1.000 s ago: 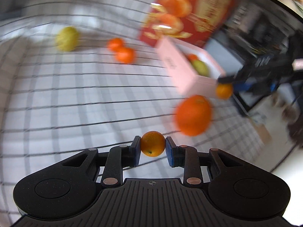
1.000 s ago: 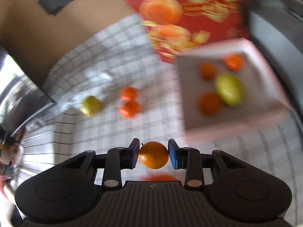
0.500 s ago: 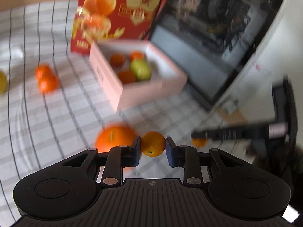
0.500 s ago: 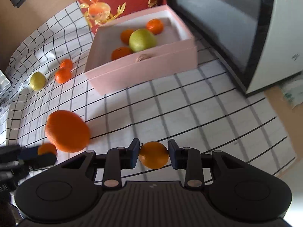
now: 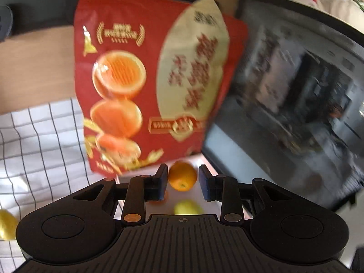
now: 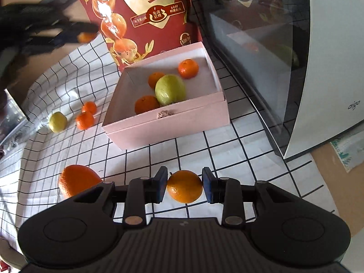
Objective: Organize fruits
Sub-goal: 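Carry both held tangerines over the pink box, then open the left gripper to drop its tangerine into the pink box while the right gripper drops its tangerine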
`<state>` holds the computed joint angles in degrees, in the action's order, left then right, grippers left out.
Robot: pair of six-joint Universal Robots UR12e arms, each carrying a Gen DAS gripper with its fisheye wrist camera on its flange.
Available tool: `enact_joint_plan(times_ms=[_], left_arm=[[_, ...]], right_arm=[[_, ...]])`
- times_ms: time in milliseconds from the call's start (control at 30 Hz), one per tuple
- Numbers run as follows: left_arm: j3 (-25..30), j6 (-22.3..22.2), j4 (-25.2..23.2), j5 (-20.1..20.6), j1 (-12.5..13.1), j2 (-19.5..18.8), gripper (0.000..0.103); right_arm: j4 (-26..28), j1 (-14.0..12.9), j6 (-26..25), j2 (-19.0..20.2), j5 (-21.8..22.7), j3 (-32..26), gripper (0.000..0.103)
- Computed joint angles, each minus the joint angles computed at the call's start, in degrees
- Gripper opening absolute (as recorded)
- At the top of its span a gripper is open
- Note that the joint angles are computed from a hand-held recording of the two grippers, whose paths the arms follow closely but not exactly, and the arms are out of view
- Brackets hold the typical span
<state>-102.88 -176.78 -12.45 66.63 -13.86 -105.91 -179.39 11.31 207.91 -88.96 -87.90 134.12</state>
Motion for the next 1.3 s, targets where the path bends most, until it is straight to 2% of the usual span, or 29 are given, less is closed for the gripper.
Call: enact_joint_plan(times_ms=[100, 200, 267, 400, 467, 533, 733, 900, 967, 1000, 1033, 1167, 1233, 1300], left_arm=[[-0.5, -5.7, 4.1, -1.1, 0.2, -0.7, 0.033], [-1.4, -6.2, 6.1, 0.4, 0.0, -0.7, 0.033], [-2.4, -7.1, 5.3, 2.4, -0.3, 0.1, 0.033], [-6.4, -12.4, 4.9, 1.3, 1.0, 2.8, 0.033], [-8.7, -13.7, 4.6, 1.5, 1.6, 4.4, 0.033], [-10.9, -13.8, 3.8, 2.5, 2.0, 6.1, 0.033], [-17.5, -9.9, 0.0, 5.7, 3.5, 11.2, 0.033], [-22.4, -12.4, 1.4, 6.4, 5.7, 14.2, 0.033], [-23.8, -14.4, 2.4, 7.6, 6.5, 15.1, 0.033], [-24.2, -15.0, 2.6, 8.3, 6.8, 15.4, 0.033], [-24.7, -15.4, 2.7, 8.8, 7.1, 15.8, 0.033], [-26.5, -15.8, 3.2, 9.9, 8.7, 17.3, 0.033], [-27.0, -16.6, 3.3, 10.3, 9.4, 17.3, 0.033], [-27.3, -17.5, 3.0, 10.7, 9.8, 17.2, 0.033]], right_arm=[[-0.5, -0.4, 0.4, 0.2, 0.8, 0.6, 0.032], [-1.1, -1.1, 0.4, 0.5, 2.2, 1.2, 0.032], [-1.2, -1.5, 0.2, 0.6, 3.0, 1.5, 0.032], [-0.5, -1.9, -1.1, 0.7, 3.9, 1.5, 0.032], [0.0, -1.8, -2.0, 0.7, 4.0, 1.1, 0.032], [0.0, -1.8, -3.5, 0.7, 4.3, 0.4, 0.032], [-0.5, -1.6, -9.7, 0.9, 3.3, -4.0, 0.032], [-2.7, -1.5, -12.6, 3.7, 1.1, -10.2, 0.033], [-5.9, -2.3, -12.6, 5.5, 2.6, -12.6, 0.039], [-6.1, -2.3, -11.7, 6.2, 2.1, -13.9, 0.055], [-5.9, -2.2, -10.4, 6.7, 1.3, -15.1, 0.066], [-5.1, -2.2, -6.6, 7.4, 4.0, -17.3, 0.067], [-5.0, -1.5, -7.7, 7.7, 5.3, -17.0, 0.073], [-3.8, 0.1, -11.0, 8.1, 4.8, -16.9, 0.073]])
